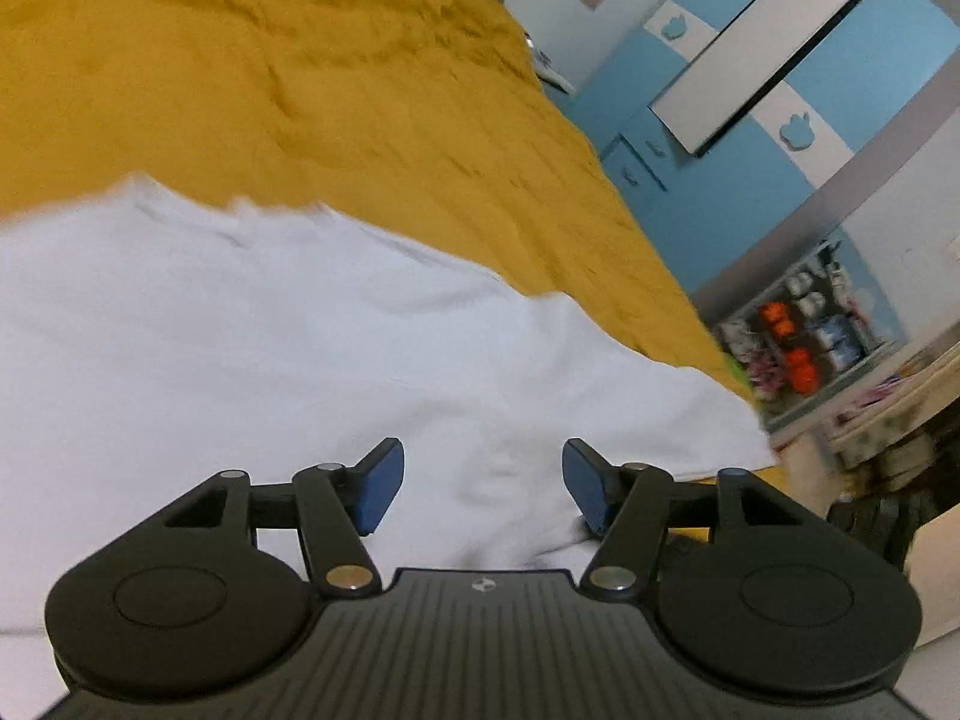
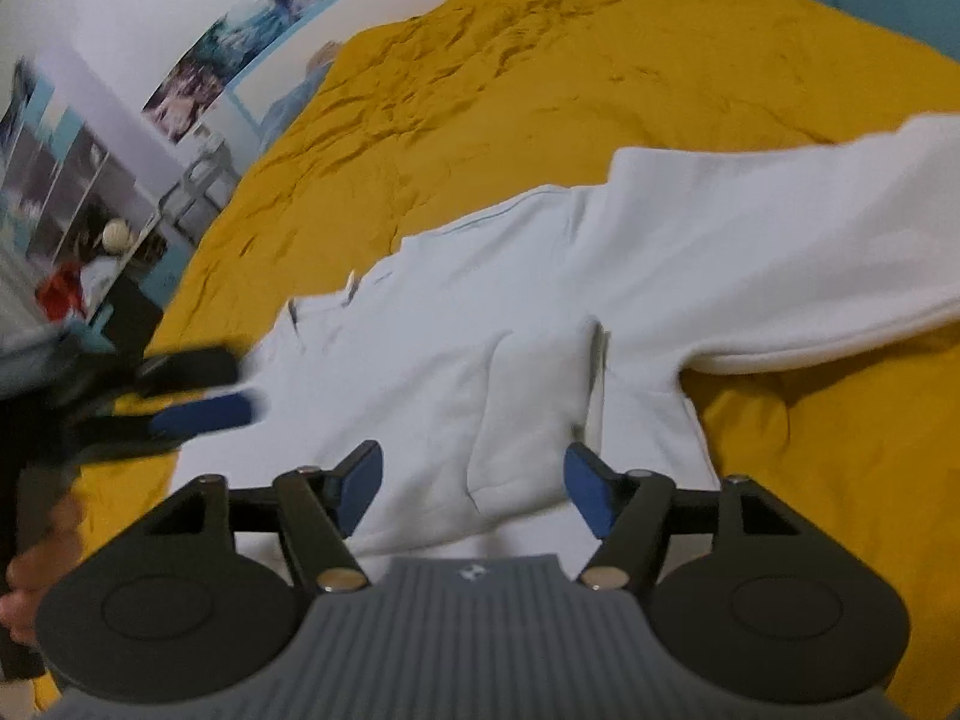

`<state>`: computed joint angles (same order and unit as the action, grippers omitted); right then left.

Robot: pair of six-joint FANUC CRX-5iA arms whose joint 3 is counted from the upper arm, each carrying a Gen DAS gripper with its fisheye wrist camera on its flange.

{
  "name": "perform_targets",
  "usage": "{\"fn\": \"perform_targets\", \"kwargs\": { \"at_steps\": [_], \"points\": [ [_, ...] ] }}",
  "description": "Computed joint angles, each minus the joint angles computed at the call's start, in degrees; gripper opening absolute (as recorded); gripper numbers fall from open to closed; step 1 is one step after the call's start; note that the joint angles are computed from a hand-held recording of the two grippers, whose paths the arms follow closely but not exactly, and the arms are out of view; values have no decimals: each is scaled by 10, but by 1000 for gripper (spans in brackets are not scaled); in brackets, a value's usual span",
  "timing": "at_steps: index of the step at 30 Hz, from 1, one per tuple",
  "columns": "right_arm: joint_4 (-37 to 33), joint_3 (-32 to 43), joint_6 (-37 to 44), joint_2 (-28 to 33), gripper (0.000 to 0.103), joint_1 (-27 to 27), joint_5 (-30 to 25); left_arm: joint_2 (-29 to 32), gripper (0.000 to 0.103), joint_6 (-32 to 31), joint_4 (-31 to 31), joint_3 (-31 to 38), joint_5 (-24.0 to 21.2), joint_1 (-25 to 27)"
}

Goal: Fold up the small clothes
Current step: 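Carry the held sleeve across the shirt body and open the left gripper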

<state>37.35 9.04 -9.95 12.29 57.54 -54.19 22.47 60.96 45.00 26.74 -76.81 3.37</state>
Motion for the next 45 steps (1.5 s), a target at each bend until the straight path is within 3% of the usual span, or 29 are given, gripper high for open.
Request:
{"fn": "perform_targets", "kwargs": {
  "at_steps": [5, 9, 14, 16, 17, 18, 19, 20, 22, 25, 28, 31, 39, 42, 45],
  "points": [
    [-31, 45, 4, 27, 67, -15, -45, -6, 72, 20, -108, 62, 6, 69],
    [-68, 68, 12, 45, 64, -37, -33, 7, 72, 78, -153, 72, 31, 119],
    [-77, 124, 47, 90, 58, -46, -78, 12, 71, 144, -113, -13, 94, 154],
    [-74, 136, 66, 100, 40, -46, -92, 21, 69, 151, -87, -35, 115, 152],
    [-76, 146, 77, 106, 35, -46, -102, 25, 65, 146, -79, -43, 124, 149],
    [-77, 151, 87, 109, 22, -47, -111, 25, 62, 142, -77, -50, 135, 145],
    [-77, 155, 93, 111, 8, -47, -117, 26, 48, 140, -75, -53, 143, 142],
    [-78, 155, 96, 110, 6, -47, -118, 27, 32, 144, -78, -56, 151, 137],
    [-70, 140, 92, 99, 0, -46, -102, 19, 13, 144, -77, -69, 170, 135],
    [-45, 152, 121, 100, 0, -37, -113, -12, 8, 90, -23, -121, 199, 143],
    [1, 128, 109, 81, 0, -29, -86, -41, 8, 33, 22, -162, 231, 147],
    [42, 118, 102, 76, 0, -27, -81, -53, 4, 30, 0, -168, 265, 143],
    [-58, 159, 133, 122, 0, -63, -109, -14, 7, 108, -115, -91, 217, 134],
    [-41, 141, 108, 109, 10, -52, -122, -21, 11, 131, -149, -77, 204, 141],
    [-3, 141, 149, 104, 10, -28, -145, -40, 11, 69, -119, -89, 181, 152]
  ]
}}
